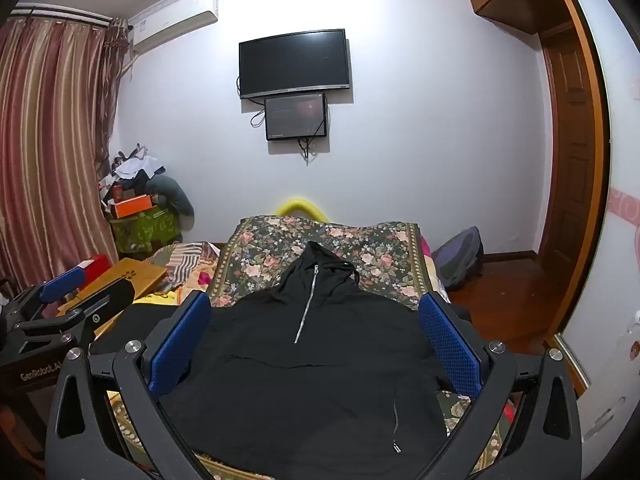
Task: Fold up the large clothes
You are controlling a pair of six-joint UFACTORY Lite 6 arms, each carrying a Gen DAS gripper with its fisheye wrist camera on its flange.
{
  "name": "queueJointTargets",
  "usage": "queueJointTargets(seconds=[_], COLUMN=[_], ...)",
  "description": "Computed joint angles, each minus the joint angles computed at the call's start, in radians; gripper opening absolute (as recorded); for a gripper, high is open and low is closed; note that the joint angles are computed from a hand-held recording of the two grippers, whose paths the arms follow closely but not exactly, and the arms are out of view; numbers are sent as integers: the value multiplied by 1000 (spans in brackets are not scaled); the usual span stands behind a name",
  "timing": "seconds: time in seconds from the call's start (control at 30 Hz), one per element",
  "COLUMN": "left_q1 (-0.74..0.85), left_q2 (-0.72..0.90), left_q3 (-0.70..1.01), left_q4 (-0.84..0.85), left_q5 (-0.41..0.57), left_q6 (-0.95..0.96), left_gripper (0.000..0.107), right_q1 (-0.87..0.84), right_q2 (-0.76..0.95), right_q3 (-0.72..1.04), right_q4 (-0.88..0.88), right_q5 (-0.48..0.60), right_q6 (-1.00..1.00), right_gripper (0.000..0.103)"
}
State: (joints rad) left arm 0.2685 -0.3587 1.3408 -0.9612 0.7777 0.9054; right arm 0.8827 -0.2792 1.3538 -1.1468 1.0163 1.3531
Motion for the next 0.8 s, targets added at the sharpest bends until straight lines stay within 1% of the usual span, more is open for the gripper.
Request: queueJointTargets(seconds=[0.13, 0.17, 0.23, 0.33, 0.37, 0.43, 0.57, 0.8], left_q1=[3, 32, 22, -6, -23, -30, -36, -43], left_q2=[25, 0, 2, -1, -18, -24, -36, -31], left_q3=[21, 10, 21, 33, -3, -6, -24, -37], left_q4=[-4, -20, -5, 26, 26, 33, 32, 31], left_q5=[4, 33, 32, 7, -18, -23, -35, -51], left_q6=[2, 16, 2, -26, -10, -14, -11, -8], left_gripper=[103, 103, 103, 103, 103, 103, 103, 103], right_q1=[1, 3, 7, 19, 15, 33, -1, -9], right_q2=[4, 4, 6, 5, 17, 16, 14, 12], right_q3=[5, 6, 8, 15, 22, 16, 13, 8], right_q4=[5, 4, 5, 8, 13, 4, 23, 32], right_q5=[4, 7, 12, 28, 18, 34, 2, -6], right_q6=[-6, -7, -10, -15, -8, 4, -14, -20], right_gripper=[103, 103, 103, 103, 103, 103, 103, 103])
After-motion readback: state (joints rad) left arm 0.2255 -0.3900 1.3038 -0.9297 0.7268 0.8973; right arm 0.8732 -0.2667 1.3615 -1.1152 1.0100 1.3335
